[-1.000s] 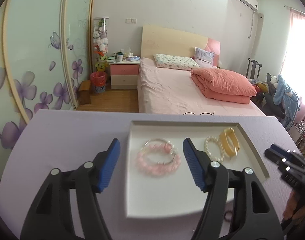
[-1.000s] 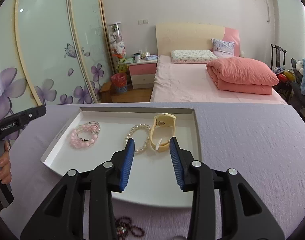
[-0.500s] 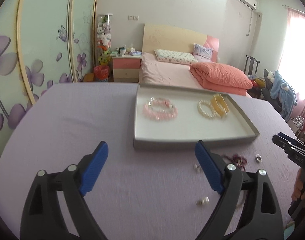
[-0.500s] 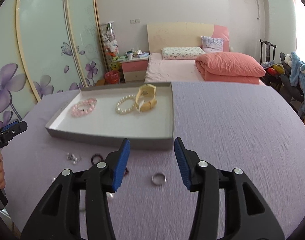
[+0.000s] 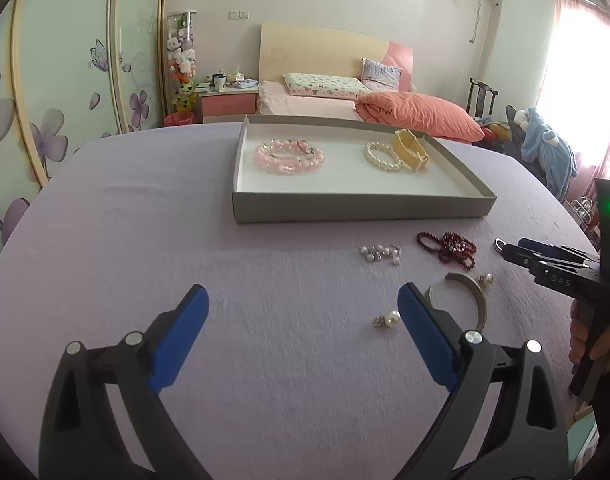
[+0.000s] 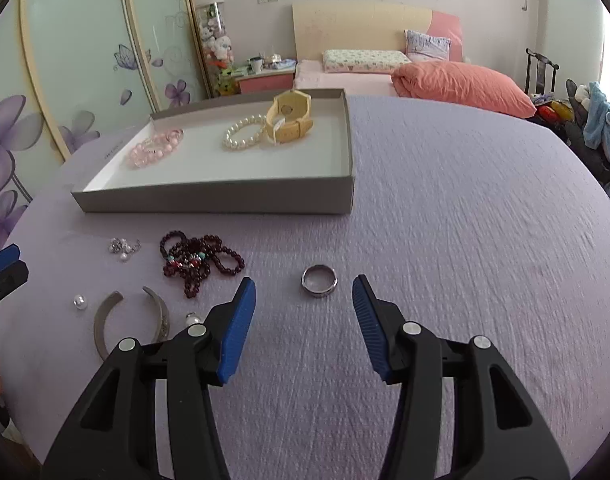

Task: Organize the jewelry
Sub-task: 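Grasp the silver ring with the right gripper while the left approaches a pearl earring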

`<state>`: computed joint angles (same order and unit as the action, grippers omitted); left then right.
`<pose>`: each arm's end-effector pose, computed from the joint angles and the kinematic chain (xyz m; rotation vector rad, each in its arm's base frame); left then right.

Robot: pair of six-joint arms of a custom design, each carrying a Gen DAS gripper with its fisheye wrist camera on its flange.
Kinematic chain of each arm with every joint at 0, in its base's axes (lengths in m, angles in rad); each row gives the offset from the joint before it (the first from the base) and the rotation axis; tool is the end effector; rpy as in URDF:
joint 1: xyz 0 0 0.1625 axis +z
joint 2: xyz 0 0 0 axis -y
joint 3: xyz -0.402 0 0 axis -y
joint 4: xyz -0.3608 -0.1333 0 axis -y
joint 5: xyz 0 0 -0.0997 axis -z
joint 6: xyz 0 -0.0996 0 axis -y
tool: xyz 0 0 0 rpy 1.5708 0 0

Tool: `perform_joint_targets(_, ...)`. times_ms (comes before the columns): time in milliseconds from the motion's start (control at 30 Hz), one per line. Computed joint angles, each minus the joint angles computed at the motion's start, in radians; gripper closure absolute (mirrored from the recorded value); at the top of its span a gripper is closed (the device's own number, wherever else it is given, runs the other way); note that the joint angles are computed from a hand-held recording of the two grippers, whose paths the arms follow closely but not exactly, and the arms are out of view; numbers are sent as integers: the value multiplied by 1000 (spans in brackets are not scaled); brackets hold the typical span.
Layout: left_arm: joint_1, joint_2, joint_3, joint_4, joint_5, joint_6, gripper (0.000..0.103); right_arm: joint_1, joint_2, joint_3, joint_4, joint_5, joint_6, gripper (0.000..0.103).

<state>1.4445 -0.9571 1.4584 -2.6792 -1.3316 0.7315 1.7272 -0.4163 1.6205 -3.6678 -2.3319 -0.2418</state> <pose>0.0694 -0.6993 0.2952 1.0123 2.4539 -0.6981 0.1597 -0.5981 0.0206 0.0219 -2.2067 0.9994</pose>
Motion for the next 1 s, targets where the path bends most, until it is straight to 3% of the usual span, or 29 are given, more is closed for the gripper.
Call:
perform_joint_targets(300, 0, -2, 17, -1, 6, 25, 7, 2, 18, -43, 81, -52, 27, 52)
perform_joint_targets(533, -2, -8, 38, 2, 13, 44, 8, 6, 32, -78, 97, -80, 16, 67)
perform_joint_targets(667, -4, -14, 52, 7, 8, 63, 8, 6, 34, -80, 92, -82, 11, 70)
perform_joint_targets(733, -6, -17, 63, 7, 8, 73, 8, 6, 32, -79, 95, -81, 17, 81)
perform_joint_targets(1000, -18, -9, 82, 6, 21, 81, 12, 9, 17, -62, 112, -79, 65, 81)
